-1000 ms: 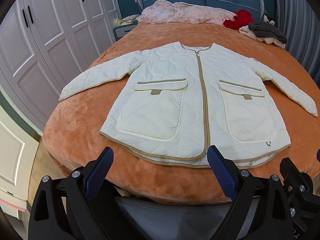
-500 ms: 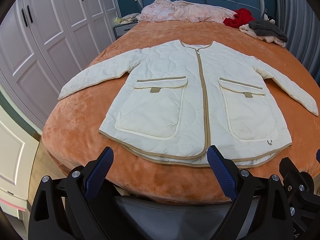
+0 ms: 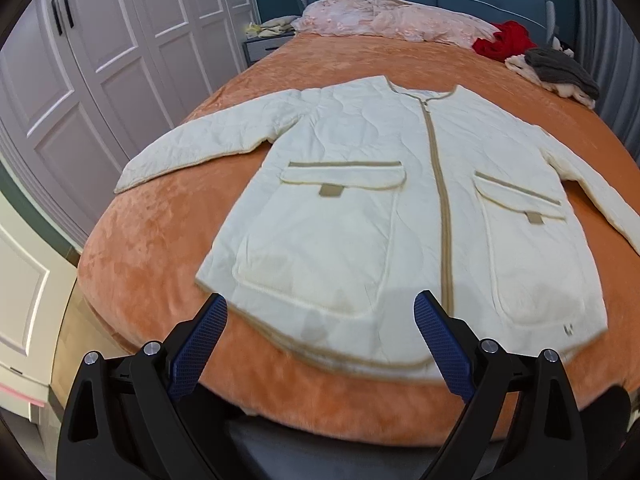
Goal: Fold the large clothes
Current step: 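Grasp the jacket sleeve cuff with the right tool and fold it across the body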
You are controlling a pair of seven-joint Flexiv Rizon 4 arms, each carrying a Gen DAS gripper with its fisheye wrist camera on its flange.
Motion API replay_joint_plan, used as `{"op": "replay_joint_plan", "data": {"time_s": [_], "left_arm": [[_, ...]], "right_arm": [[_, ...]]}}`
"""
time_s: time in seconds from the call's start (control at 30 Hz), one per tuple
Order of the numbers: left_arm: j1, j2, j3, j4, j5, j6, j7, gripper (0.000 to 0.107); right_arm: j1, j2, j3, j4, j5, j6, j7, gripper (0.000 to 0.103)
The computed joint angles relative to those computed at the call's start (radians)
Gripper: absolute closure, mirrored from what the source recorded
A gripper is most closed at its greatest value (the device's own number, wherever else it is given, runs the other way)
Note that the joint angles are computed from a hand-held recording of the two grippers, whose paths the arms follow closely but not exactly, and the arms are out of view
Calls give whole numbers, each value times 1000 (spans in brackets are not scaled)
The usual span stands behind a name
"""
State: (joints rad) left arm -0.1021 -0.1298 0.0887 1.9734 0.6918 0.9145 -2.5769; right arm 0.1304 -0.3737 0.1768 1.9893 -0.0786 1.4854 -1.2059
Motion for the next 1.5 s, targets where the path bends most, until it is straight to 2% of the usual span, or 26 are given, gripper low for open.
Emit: {"op": "replay_joint_plan", "data": {"time_s": [0.17,0.23,0.33,0.43,0.57,0.67,0.73,0.8,0.83,0.87,0.97,1.0,1.07,1.17,1.2,1.27,1.4,1.47,1.5], "left_arm": [[16,-69,15,-57,-5,35,10,14],[19,-101,23,-84,-19,49,40,14],[15,-148,40,-125,-32,68,72,14],[7,-190,60,-159,-58,74,94,14],[3,-245,85,-199,-111,75,114,14],[0,-284,101,-227,-143,68,130,14],[-7,-306,115,-246,-154,56,135,14],[-12,-318,128,-252,-160,54,136,14],[-14,-322,135,-256,-162,50,134,14],[-15,-328,141,-259,-163,51,129,14],[-24,-343,165,-273,-150,41,111,14],[-25,-347,170,-278,-146,36,108,14],[-21,-351,178,-279,-141,31,100,14],[-13,-350,189,-268,-134,35,81,14],[-8,-351,190,-265,-136,37,79,14],[2,-349,191,-250,-140,44,73,14],[18,-337,197,-212,-148,69,53,14],[26,-327,199,-190,-153,88,44,14],[30,-322,200,-179,-156,97,41,14]], "right_arm": [[-136,-162,53,-221,105,-41,-15,5],[-177,-244,58,-320,141,-28,-2,5],[-170,-354,-20,-461,141,-39,93,5],[-185,-460,-54,-597,122,-44,149,5],[-172,-578,-141,-750,82,-105,271,5],[-188,-645,-151,-829,89,-141,372,5],[-221,-684,-118,-878,105,-145,404,5],[-215,-706,-133,-898,98,-111,431,5],[-218,-722,-127,-924,83,-114,428,11],[-234,-742,-88,-965,73,-130,400,21],[-257,-799,-3,-1102,77,-227,342,64],[-255,-807,6,-1131,84,-241,324,84],[-225,-811,-19,-1179,82,-244,306,90],[-177,-790,-13,-1211,65,-179,208,91],[-163,-788,12,-1236,59,-167,156,91],[-143,-779,82,-1273,64,-153,36,91],[-73,-764,290,-1359,79,-173,-292,91],[-21,-773,386,-1415,86,-229,-448,91],[5,-783,407,-1447,89,-257,-493,91]]}}
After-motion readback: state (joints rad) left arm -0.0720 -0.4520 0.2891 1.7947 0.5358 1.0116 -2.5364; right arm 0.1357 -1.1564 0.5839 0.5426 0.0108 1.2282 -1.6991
